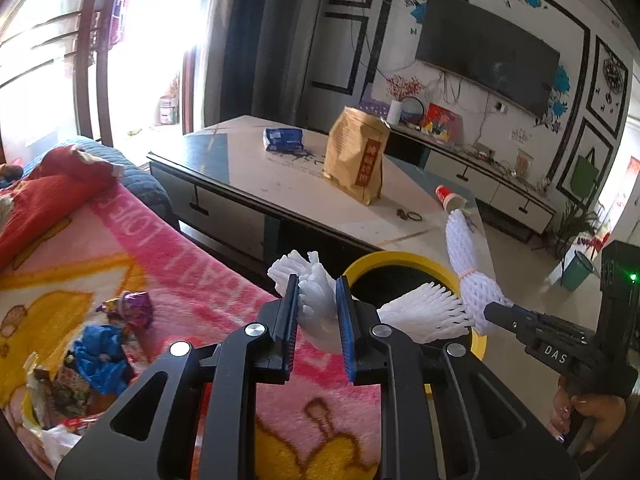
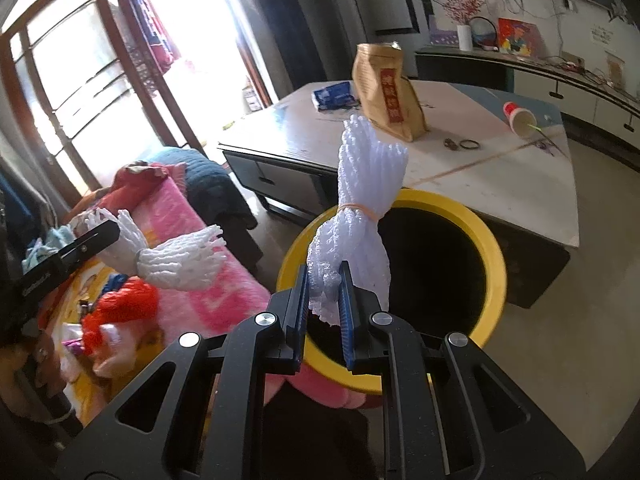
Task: Collect trash
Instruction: 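Carry the white foam net with the left tool over the yellow bin, then open the left tool to drop the foam net into the bin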
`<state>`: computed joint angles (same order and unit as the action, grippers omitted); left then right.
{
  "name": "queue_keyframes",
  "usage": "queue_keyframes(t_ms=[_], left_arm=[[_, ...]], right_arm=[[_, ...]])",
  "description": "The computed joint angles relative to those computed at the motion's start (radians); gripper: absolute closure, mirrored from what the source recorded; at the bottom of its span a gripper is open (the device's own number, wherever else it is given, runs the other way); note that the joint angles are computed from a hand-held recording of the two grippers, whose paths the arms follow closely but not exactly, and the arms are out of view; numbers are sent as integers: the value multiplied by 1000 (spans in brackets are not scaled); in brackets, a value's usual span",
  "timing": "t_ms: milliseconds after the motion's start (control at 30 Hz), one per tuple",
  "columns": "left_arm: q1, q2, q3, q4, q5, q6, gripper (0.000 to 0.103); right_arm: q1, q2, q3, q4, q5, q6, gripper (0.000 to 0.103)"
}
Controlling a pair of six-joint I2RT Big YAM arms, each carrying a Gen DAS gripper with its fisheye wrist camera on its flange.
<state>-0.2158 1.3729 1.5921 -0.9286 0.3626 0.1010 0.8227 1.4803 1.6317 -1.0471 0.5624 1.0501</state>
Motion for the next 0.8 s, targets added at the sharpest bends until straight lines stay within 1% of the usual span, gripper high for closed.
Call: queue_keyframes(t_ms=[200, 400, 467, 500, 533, 567, 600, 633, 700, 767, 800], left_arm=[[-63, 34, -1, -4, -68, 1, 85], [-119, 81, 5, -12, -126, -18, 85], [-134, 99, 12, -13, -130, -30, 84], [-139, 106, 16, -17, -120, -31, 83], [-142, 109, 15, -13, -104, -36, 77], [-143, 110, 13, -4, -83, -47, 61], [-143, 109, 8, 9, -65, -55, 45], [-146, 107, 3, 20, -51, -59, 33], [-146, 99, -8, 33, -34, -64, 31], [-139, 84, -26, 48, -27, -76, 19], [-134, 80, -31, 50, -20, -82, 18]], right_arm=[[-26, -18, -40, -16, -34, 41, 94], [-46, -34, -78, -7, -66, 59, 93], [-52, -36, -84, -5, -76, 55, 90], [-51, -33, -82, -16, -64, 63, 80], [-49, -29, -76, -31, -54, 75, 74], [-50, -30, -79, -33, -52, 81, 68], [-50, -33, -82, -33, -49, 87, 63], [-48, -30, -79, -45, -38, 96, 61], [-46, -32, -80, -58, -19, 105, 54], [-43, -32, -77, -69, -2, 115, 51], [-41, -32, -75, -72, 7, 115, 50]])
